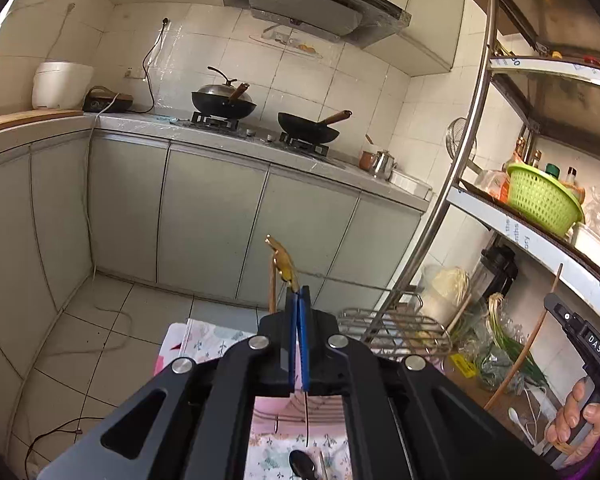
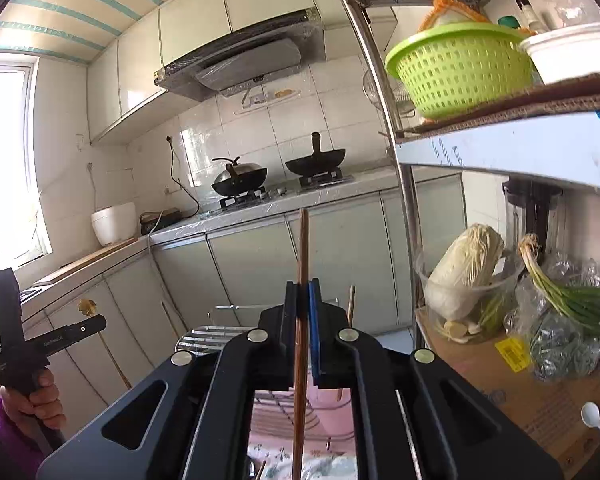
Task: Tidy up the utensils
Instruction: 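Lift the gold spoon and chopstick upright and carry them over the pink cup, then lower the spoon and chopstick into the pink cup and open both grippers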
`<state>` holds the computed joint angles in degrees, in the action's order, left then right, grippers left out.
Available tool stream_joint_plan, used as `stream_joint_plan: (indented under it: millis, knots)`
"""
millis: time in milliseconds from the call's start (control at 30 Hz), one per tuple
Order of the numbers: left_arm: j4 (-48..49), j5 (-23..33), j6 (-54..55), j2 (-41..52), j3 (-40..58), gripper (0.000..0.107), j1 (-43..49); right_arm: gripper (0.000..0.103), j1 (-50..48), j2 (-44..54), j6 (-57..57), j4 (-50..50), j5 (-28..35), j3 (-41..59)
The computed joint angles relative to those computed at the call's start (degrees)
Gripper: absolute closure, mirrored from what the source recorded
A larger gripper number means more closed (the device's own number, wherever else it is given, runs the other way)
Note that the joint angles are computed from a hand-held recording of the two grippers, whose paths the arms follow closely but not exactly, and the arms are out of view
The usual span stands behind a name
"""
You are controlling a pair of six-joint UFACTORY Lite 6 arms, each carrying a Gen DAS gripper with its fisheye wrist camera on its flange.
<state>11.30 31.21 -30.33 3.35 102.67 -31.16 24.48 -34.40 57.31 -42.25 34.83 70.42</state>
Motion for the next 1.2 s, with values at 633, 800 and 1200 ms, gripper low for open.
stream_joint_plan:
  millis: [633,800,1200]
  knots:
    - [24.2,-1.4,-17.1,23.2,17.0,0.106,-2.4,0.097,-16.7,19.5,-5.5,0.8,-17.7,12.3]
    - [24.9,-2.4,-17.9,23.2,13.9,0.106,-2.5,0.097,-17.2,20.5,-3.4,-0.7,-19.5,9.8]
    - [11.1,-2.2,-7.8,24.3,10.4,0.106,-0.4,0.097,-17.2,17.4,-12.3,13.0,-18.2,-1.8]
